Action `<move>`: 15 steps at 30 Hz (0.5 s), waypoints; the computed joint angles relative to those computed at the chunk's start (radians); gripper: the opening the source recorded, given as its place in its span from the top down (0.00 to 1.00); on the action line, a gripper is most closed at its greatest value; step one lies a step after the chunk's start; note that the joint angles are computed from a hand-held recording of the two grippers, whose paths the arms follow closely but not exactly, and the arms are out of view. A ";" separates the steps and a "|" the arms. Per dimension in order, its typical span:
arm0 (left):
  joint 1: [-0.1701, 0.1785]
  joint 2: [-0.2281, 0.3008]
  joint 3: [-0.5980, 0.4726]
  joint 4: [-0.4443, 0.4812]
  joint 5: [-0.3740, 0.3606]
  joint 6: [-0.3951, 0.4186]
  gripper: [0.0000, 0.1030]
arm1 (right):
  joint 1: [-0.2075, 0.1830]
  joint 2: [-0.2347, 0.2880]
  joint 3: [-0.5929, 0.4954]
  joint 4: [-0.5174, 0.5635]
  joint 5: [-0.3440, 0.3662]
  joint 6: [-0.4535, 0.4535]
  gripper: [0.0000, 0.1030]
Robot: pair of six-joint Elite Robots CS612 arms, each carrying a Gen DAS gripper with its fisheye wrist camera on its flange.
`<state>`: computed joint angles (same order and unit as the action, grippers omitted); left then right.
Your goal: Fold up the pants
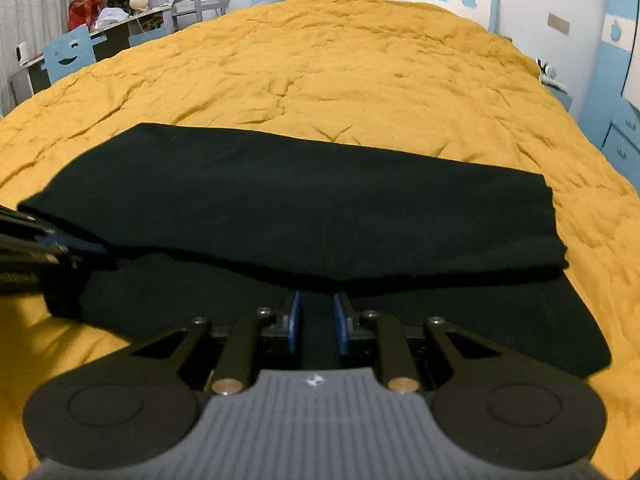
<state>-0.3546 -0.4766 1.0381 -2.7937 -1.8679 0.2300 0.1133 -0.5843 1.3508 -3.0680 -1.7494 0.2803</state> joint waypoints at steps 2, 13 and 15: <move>0.016 0.012 -0.034 -0.045 -0.018 -0.011 0.74 | -0.005 -0.011 0.014 -0.037 0.024 0.029 0.85; 0.112 0.294 -0.622 0.365 -0.118 -0.357 0.52 | -0.005 -0.005 -0.013 -0.053 0.044 0.056 0.85; 0.120 0.329 -0.683 0.431 -0.158 -0.377 0.52 | -0.006 -0.001 -0.020 -0.045 0.042 0.052 0.85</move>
<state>-0.2351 -0.1471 0.3554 -2.3630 -2.0260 -0.1471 0.1075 -0.5855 1.3306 -3.1133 -1.7070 0.3327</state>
